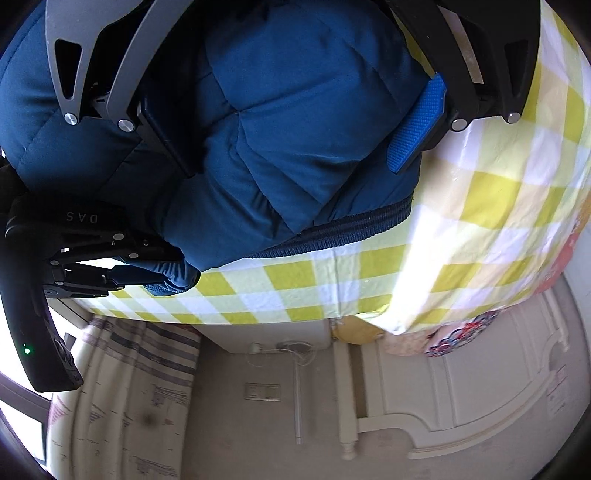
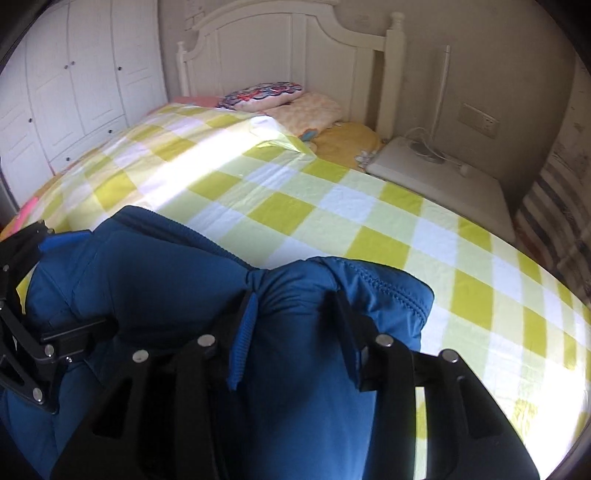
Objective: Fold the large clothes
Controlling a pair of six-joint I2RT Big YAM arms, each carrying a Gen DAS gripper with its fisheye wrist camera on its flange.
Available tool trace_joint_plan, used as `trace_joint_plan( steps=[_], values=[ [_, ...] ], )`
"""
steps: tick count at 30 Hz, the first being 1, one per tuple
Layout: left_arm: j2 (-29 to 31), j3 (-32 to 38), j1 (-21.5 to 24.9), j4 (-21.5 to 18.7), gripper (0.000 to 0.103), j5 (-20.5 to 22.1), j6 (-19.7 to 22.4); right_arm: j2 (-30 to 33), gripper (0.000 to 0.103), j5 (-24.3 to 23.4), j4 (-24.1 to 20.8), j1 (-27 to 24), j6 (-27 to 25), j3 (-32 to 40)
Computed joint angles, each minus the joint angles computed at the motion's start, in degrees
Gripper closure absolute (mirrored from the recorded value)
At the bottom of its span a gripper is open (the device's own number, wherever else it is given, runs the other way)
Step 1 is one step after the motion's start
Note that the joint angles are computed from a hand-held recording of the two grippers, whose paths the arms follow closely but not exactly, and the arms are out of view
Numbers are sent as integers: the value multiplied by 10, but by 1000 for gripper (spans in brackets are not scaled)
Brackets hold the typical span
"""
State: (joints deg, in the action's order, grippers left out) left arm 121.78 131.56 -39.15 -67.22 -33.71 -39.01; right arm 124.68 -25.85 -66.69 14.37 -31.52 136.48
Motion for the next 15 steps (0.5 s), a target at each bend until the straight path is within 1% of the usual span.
trace_joint_plan(
  steps=[2,4,6,9,11,13,15],
  values=[
    [3,7,-1,-15,4,-11,-24,18,61,-4,-24,4,-21,35],
    [5,10,-1,-24,4,-17,-43,48,61,-4,-54,9,-37,89],
    [3,7,2,-23,4,-12,-54,65,60,-13,-71,10,-37,120],
    [-1,0,6,-16,4,3,-56,73,60,-34,-74,5,-22,131],
    [1,0,7,-13,4,9,-54,68,60,-48,-62,1,-9,118],
    [11,17,9,-17,4,9,-50,66,60,-56,-53,-2,0,113],
    [28,45,10,-29,4,4,-46,68,60,-51,-46,-3,6,116]
  ],
)
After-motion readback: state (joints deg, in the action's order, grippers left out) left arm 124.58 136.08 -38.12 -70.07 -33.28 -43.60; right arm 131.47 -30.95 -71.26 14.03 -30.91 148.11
